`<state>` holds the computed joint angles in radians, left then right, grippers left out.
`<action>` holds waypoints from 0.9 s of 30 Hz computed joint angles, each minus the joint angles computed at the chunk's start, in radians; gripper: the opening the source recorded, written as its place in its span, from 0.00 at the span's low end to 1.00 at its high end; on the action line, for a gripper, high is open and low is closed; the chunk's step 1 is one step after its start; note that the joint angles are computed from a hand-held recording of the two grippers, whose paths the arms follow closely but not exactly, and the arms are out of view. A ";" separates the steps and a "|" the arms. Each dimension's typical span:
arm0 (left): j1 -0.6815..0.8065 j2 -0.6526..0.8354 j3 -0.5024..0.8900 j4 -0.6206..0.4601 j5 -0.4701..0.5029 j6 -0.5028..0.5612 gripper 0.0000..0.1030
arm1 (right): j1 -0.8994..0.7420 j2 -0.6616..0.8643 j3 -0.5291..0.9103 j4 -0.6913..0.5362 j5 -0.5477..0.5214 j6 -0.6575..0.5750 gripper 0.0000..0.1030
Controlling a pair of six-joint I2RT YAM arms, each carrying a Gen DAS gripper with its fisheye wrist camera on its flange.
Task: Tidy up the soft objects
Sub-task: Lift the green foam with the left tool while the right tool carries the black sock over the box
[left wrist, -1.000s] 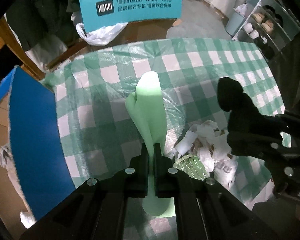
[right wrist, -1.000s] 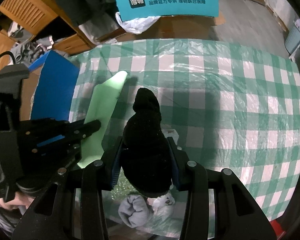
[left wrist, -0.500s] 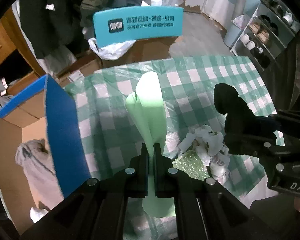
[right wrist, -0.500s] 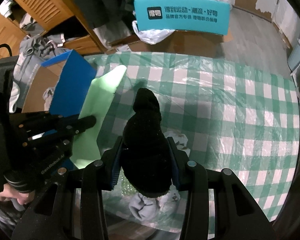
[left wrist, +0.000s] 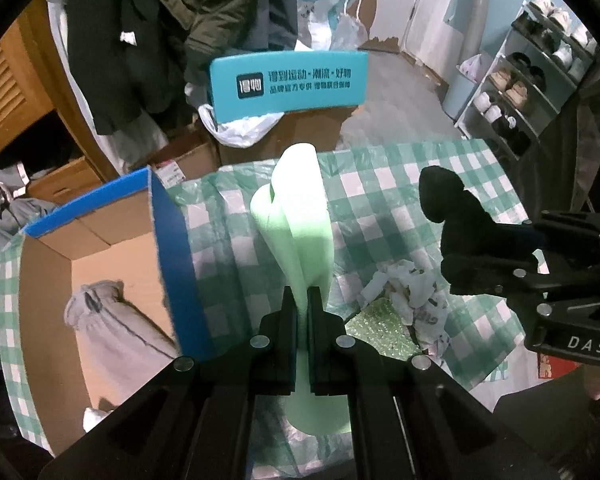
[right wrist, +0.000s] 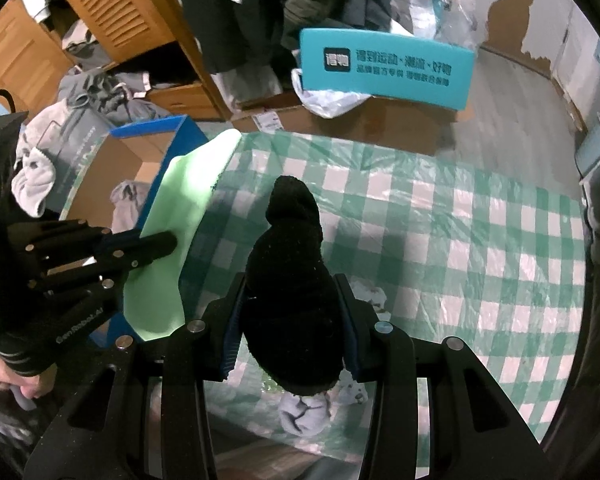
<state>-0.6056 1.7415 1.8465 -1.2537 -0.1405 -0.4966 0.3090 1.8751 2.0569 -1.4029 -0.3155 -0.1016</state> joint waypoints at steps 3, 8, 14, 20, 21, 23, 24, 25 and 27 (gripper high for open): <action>0.004 -0.029 -0.009 -0.002 -0.003 0.006 0.04 | 0.015 0.000 0.022 -0.007 0.001 0.002 0.39; 0.012 -0.074 -0.024 -0.009 -0.005 0.010 0.04 | 0.036 -0.002 0.050 -0.018 -0.002 0.003 0.39; 0.030 -0.122 -0.040 -0.012 0.000 0.012 0.04 | 0.066 0.007 0.088 -0.027 -0.005 0.011 0.39; 0.052 -0.167 -0.057 -0.018 0.006 0.021 0.04 | 0.102 0.024 0.132 -0.037 -0.006 0.022 0.39; 0.055 -0.176 -0.062 -0.019 0.003 0.023 0.04 | 0.108 0.029 0.140 -0.038 -0.004 0.024 0.39; 0.064 -0.197 -0.075 -0.020 -0.007 0.029 0.04 | 0.120 0.041 0.164 -0.046 -0.006 0.027 0.39; 0.069 -0.208 -0.083 -0.020 -0.007 0.032 0.04 | 0.128 0.046 0.173 -0.048 -0.005 0.030 0.39; 0.075 -0.219 -0.091 -0.019 -0.005 0.034 0.04 | 0.136 0.051 0.182 -0.049 -0.004 0.034 0.39; 0.091 -0.239 -0.105 -0.018 0.003 0.038 0.04 | 0.151 0.062 0.200 -0.052 -0.001 0.040 0.39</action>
